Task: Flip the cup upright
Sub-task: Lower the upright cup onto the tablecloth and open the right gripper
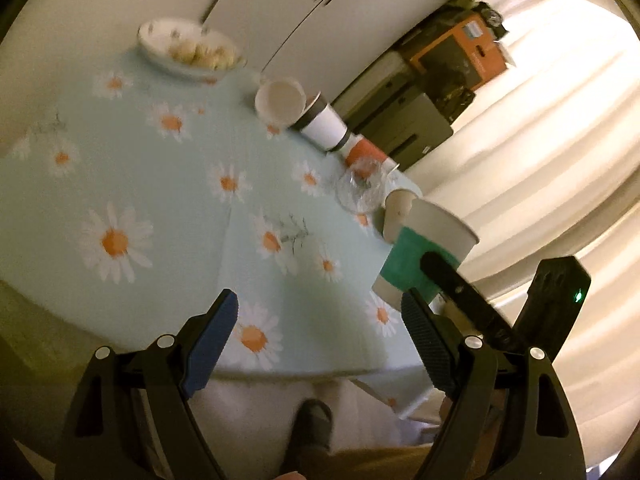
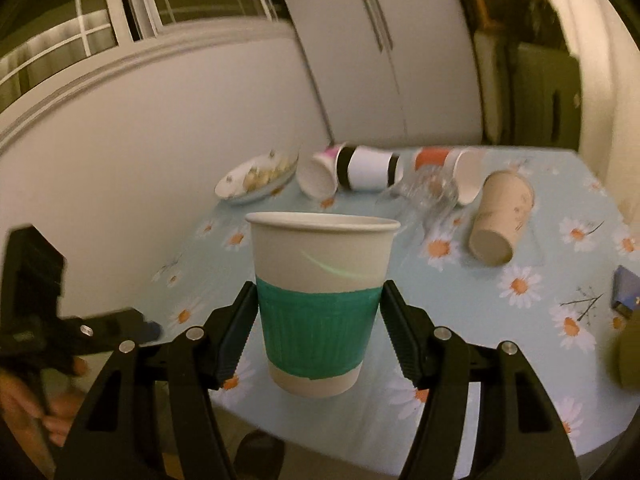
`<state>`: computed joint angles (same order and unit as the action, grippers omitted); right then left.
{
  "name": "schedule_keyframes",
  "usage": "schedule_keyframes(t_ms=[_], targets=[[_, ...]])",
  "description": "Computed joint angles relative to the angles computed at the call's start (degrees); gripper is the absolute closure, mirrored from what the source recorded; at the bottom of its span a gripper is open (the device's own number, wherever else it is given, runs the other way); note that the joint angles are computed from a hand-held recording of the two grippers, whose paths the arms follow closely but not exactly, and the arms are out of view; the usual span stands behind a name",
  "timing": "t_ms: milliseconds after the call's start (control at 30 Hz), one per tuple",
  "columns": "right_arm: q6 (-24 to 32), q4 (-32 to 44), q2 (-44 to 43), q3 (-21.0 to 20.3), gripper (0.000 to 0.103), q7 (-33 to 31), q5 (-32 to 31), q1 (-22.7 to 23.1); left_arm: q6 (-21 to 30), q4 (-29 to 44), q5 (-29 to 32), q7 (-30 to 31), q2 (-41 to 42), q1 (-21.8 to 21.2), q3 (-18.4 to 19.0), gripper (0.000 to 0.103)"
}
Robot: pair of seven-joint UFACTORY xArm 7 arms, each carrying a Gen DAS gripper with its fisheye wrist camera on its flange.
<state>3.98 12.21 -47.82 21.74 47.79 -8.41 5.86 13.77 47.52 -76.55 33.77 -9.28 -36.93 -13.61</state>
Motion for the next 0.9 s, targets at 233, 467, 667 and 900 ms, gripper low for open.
schedule_keyframes(t_ms=[233, 467, 667, 900], targets=[[-7.0, -1.3, -3.9, 21.0, 0.04, 12.1, -3.2, -17.5, -1.6, -0.8, -5.6, 11.0, -3.4, -2.0, -0.2, 0.021], [-13.3, -1.1, -4.9, 37.7, 0.04, 19.6, -3.9, -31.3, -0.2, -1.4, -7.6, 14.2, -4.7, -1.9, -0.1, 0.021], [-13.4, -0.7, -8.0, 43.5, 0.04, 22.6, -5.1, -34.6, -0.2, -1.9, -7.5, 15.1, -5.4, -1.6, -0.6, 0.021], [-10.8, -1.0, -7.2, 41.0, 0.04, 23.0, -7.2, -31.1, -0.7, -1.9, -6.6, 14.9, -5.4, -1.9, -0.9, 0.021]])
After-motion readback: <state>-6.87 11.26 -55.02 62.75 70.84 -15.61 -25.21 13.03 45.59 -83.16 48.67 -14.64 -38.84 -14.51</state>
